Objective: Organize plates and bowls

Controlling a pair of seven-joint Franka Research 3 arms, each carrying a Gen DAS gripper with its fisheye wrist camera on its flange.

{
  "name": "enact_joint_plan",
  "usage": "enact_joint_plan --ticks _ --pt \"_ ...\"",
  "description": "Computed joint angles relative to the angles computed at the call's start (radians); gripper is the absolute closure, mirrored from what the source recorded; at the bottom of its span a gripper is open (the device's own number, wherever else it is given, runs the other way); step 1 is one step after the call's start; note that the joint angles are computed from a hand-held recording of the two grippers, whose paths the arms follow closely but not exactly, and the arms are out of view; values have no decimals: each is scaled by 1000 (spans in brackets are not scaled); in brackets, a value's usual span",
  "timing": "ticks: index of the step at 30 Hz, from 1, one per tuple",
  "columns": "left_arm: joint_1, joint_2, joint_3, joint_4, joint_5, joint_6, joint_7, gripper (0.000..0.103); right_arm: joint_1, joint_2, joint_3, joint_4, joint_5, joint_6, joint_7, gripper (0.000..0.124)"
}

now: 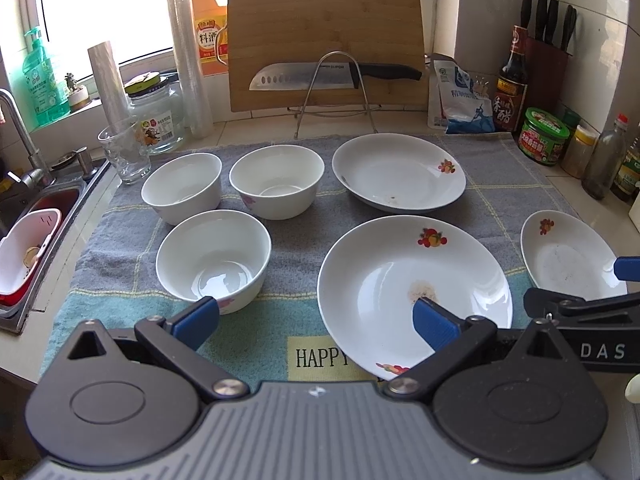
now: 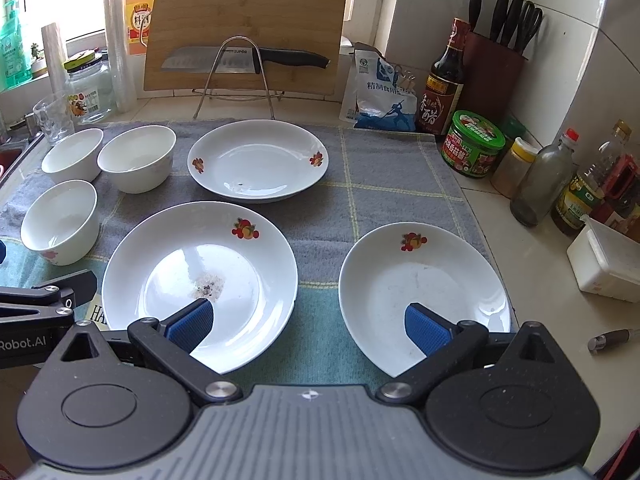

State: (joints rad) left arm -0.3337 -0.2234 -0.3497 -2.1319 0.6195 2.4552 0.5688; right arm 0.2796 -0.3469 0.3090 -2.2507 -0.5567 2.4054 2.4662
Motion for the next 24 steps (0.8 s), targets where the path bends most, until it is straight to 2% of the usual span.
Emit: enact_joint_plan --ticks 6,12,18,20,24 --pt "1 9 20 -5 -13 67 58 1 -8 -6 6 -4 -27 6 33 21" --pt "16 28 40 -2 -15 174 167 1 -45 -50 19 -54 -102 79 80 21" --pt "15 83 67 32 -104 253 347 1 -96 -115 43 -112 -160 78 137 21" --pt "-2 108 87 39 -196 293 474 1 -110 -148 55 -143 -172 62 158 21" --pt "-4 166 81 80 -240 346 591 1 -122 -215 50 -226 -160 66 169 21"
